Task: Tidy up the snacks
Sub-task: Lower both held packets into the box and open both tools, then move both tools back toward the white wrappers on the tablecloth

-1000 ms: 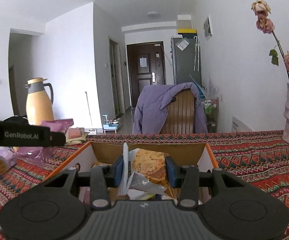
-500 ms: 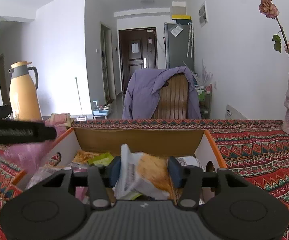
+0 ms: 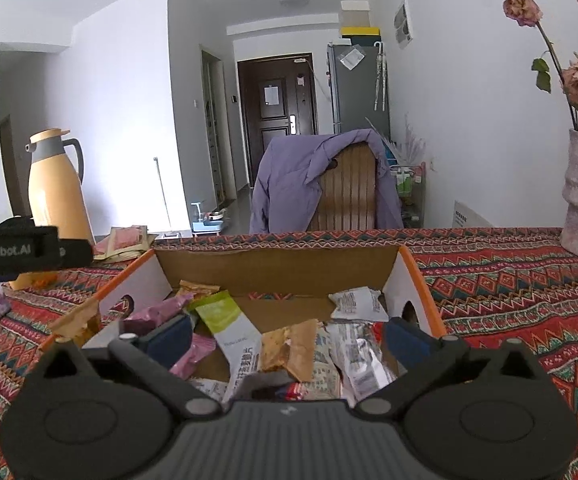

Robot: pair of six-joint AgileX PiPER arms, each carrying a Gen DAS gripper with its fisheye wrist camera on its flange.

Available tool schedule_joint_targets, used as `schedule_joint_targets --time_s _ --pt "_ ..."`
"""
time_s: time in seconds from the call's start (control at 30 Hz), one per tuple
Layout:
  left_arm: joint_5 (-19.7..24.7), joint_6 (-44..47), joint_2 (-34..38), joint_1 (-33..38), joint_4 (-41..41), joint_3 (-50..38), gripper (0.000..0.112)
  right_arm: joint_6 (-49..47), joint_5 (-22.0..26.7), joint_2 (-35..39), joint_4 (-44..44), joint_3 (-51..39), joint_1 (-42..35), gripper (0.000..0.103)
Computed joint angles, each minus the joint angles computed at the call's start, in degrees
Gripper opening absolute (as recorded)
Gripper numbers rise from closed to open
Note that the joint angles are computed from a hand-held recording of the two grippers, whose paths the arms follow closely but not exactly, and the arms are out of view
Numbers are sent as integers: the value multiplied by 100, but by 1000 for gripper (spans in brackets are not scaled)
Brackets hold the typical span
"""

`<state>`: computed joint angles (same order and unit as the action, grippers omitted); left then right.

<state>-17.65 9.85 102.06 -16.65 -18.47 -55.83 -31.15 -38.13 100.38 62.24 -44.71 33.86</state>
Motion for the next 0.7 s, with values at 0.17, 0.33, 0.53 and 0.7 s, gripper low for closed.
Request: schedule_joint_targets --time_s 0.17,0.33,0.53,0.7 --pt "-304 -511 -300 93 585 518 103 -91 -98 -183 217 200 151 103" --pt "-543 -1243 -645 271 1514 1089 103 69 -344 -504 299 621 350 103" --pt "-949 -1887 -991 399 2374 1839 103 208 -759 -892 569 1158 720 103" --pt "-1204 -2206 -1180 512 2940 2367 103 252 -930 -1115 772 1504 1063 103"
